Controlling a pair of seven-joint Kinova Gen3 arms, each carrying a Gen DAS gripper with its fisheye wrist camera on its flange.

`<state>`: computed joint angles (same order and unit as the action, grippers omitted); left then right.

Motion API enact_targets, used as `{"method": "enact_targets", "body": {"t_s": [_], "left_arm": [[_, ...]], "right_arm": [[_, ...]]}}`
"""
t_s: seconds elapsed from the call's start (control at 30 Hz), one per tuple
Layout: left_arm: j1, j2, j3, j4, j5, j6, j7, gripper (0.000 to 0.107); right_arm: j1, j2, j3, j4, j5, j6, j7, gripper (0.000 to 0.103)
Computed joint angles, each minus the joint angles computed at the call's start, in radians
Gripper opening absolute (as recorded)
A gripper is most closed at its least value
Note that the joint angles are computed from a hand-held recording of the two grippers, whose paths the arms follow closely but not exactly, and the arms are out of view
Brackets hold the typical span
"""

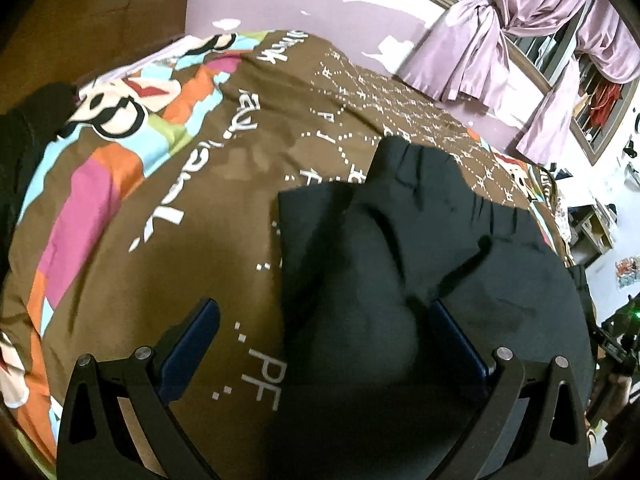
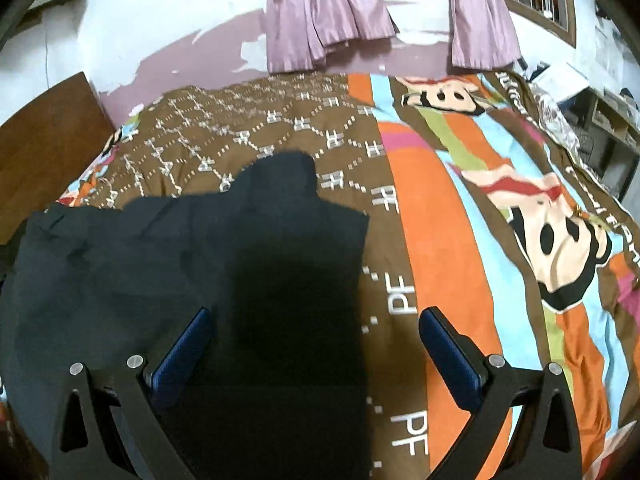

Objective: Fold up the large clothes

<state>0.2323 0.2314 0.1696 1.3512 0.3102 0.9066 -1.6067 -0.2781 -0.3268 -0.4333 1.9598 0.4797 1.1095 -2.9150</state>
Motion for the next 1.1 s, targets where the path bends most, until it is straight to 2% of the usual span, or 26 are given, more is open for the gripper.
{"method": "enact_targets", "body": {"t_s": [0.23,0.43,0.6,0.83,1.1], "left_arm": [[-0.063,0.026,0.014,-0.008,0.127,0.070,-0.065,0.102],[-0.111,0.051,0.018,-0.019,0.227,0.135,-0.113,0.102],[-0.154,0.072,0.022,-0.022,0.319,0.196,-0.142,0.102],[-0.179,0.082,0.023,-0.027,0.379,0.252,-0.194,0.102],[-0.188,0.126,0.040,-0.074,0.441,0.355,-0.227,0.102]], "right_arm": [[-0.001,-0.041,0.089,0.053,-0.127,-0.118,0.087,0.103],[0.002,-0.090,0.189,0.130,-0.310,-0.261,0.199,0.103],[0.031,-0.116,0.218,0.158,-0.399,-0.307,0.274,0.103],[0.081,-0.143,0.225,0.196,-0.499,-0.357,0.339,0.103],[0.019,-0.158,0.321,0.224,-0.645,-0.409,0.500,0.103]]}}
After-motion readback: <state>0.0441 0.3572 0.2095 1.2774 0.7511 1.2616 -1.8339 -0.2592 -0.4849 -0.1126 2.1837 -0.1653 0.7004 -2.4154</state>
